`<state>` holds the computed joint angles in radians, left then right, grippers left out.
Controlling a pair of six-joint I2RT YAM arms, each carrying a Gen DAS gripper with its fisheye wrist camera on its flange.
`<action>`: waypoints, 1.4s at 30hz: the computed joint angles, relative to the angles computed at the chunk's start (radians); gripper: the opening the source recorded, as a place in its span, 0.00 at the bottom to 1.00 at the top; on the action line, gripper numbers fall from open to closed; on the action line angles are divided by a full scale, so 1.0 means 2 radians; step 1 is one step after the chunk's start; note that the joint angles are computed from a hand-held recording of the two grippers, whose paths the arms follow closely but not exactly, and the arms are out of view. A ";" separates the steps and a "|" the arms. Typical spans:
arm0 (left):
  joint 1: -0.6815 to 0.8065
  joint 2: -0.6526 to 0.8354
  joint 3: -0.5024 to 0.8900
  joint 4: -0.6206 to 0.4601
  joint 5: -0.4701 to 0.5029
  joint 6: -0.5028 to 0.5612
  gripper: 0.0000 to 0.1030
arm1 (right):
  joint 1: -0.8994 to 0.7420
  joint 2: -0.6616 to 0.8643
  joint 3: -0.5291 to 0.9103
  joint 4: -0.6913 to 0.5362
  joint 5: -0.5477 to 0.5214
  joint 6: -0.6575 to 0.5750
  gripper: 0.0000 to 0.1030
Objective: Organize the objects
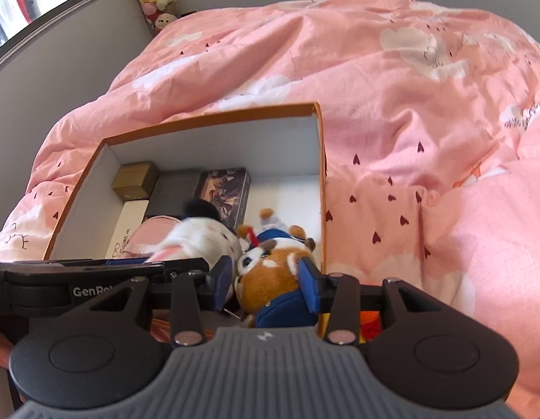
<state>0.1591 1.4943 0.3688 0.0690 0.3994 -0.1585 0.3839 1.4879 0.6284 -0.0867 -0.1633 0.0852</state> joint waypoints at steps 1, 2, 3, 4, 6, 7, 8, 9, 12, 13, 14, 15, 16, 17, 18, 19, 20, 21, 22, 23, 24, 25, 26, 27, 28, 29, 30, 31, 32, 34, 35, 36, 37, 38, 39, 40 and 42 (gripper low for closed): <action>0.005 -0.005 0.000 -0.005 0.006 0.005 0.75 | 0.001 -0.005 -0.001 -0.001 0.001 -0.005 0.44; 0.010 -0.014 0.000 -0.012 0.011 0.012 0.77 | 0.002 -0.009 -0.001 -0.004 0.002 -0.009 0.44; 0.017 -0.025 -0.001 -0.020 0.018 0.021 0.78 | 0.003 -0.013 -0.001 -0.006 0.002 -0.014 0.44; 0.025 -0.034 0.001 -0.028 0.026 0.028 0.78 | 0.003 -0.017 -0.001 -0.009 0.002 -0.020 0.44; 0.047 -0.053 0.009 -0.054 0.049 0.050 0.78 | 0.004 -0.023 0.001 -0.015 0.005 -0.034 0.43; 0.056 -0.061 0.012 -0.063 0.057 0.057 0.78 | 0.005 -0.025 0.001 -0.017 0.008 -0.041 0.39; 0.066 -0.068 0.015 -0.071 0.065 0.065 0.73 | 0.005 -0.028 0.001 -0.019 0.009 -0.050 0.34; 0.073 -0.071 0.021 -0.081 0.069 0.072 0.68 | 0.005 -0.027 0.004 -0.022 0.010 -0.059 0.32; 0.078 -0.050 0.048 -0.117 0.070 0.092 0.49 | 0.006 -0.023 0.011 -0.030 0.010 -0.081 0.26; 0.076 -0.040 0.054 -0.123 0.069 0.097 0.45 | 0.007 -0.019 0.014 -0.032 0.010 -0.087 0.26; 0.070 -0.032 0.056 -0.125 0.064 0.101 0.42 | 0.008 -0.015 0.017 -0.033 0.013 -0.092 0.26; 0.063 -0.024 0.059 -0.126 0.059 0.103 0.38 | 0.010 -0.011 0.021 -0.036 0.016 -0.098 0.26; 0.058 -0.016 0.059 -0.126 0.054 0.105 0.37 | 0.012 -0.005 0.026 -0.040 0.019 -0.105 0.24; 0.054 -0.007 0.060 -0.125 0.050 0.106 0.36 | 0.013 0.002 0.032 -0.044 0.021 -0.112 0.24; 0.052 -0.001 0.059 -0.121 0.051 0.105 0.36 | 0.014 0.009 0.038 -0.050 0.025 -0.118 0.23; 0.052 0.003 0.059 -0.119 0.054 0.105 0.36 | 0.016 0.015 0.042 -0.053 0.030 -0.124 0.19; 0.052 0.005 0.059 -0.119 0.056 0.105 0.35 | 0.016 0.021 0.047 -0.058 0.033 -0.131 0.18; 0.051 0.007 0.060 -0.119 0.056 0.105 0.34 | 0.017 0.027 0.051 -0.063 0.035 -0.137 0.16; 0.050 0.008 0.062 -0.120 0.055 0.107 0.34 | 0.017 0.034 0.057 -0.072 0.035 -0.142 0.12; 0.048 0.010 0.063 -0.121 0.054 0.111 0.33 | 0.017 0.041 0.064 -0.082 0.032 -0.147 0.12; 0.044 0.010 0.063 -0.121 0.051 0.115 0.32 | 0.019 0.049 0.071 -0.090 0.031 -0.150 0.12; 0.040 0.010 0.063 -0.121 0.047 0.120 0.32 | 0.021 0.056 0.078 -0.100 0.031 -0.153 0.12; 0.036 0.009 0.063 -0.120 0.044 0.125 0.31 | 0.023 0.062 0.086 -0.111 0.035 -0.152 0.12; 0.033 0.007 0.062 -0.120 0.041 0.131 0.31 | 0.024 0.069 0.094 -0.122 0.035 -0.151 0.12; 0.030 0.008 0.064 -0.121 0.038 0.134 0.31 | 0.023 0.076 0.105 -0.135 0.030 -0.151 0.12; 0.028 0.011 0.067 -0.124 0.036 0.137 0.31 | 0.022 0.083 0.115 -0.147 0.027 -0.150 0.12; 0.025 0.016 0.071 -0.126 0.032 0.141 0.31 | 0.022 0.090 0.125 -0.158 0.028 -0.150 0.12; 0.021 0.018 0.074 -0.129 0.026 0.146 0.31 | 0.021 0.097 0.135 -0.168 0.026 -0.151 0.12; 0.013 0.019 0.076 -0.132 0.016 0.154 0.31 | 0.020 0.106 0.146 -0.179 0.024 -0.153 0.12; 0.001 0.021 0.084 -0.142 0.002 0.166 0.31 | 0.015 0.122 0.167 -0.199 0.018 -0.152 0.12; 0.000 0.024 0.091 -0.151 -0.001 0.170 0.31 | 0.013 0.128 0.173 -0.204 0.015 -0.151 0.12; 0.000 0.029 0.099 -0.159 -0.002 0.173 0.31 | 0.012 0.131 0.176 -0.206 0.016 -0.152 0.12; 0.000 0.036 0.107 -0.168 -0.001 0.175 0.31 | 0.012 0.132 0.177 -0.207 0.017 -0.153 0.12; 0.001 0.047 0.118 -0.179 0.001 0.177 0.31 | 0.011 0.133 0.178 -0.208 0.018 -0.155 0.12; 0.000 0.058 0.127 -0.190 0.003 0.179 0.32 | 0.011 0.134 0.178 -0.209 0.017 -0.156 0.12; -0.002 0.064 0.133 -0.195 0.000 0.177 0.33 | 0.010 0.135 0.178 -0.211 0.017 -0.157 0.12; -0.011 0.065 0.135 -0.192 -0.011 0.164 0.37 | 0.009 0.136 0.178 -0.211 0.018 -0.158 0.13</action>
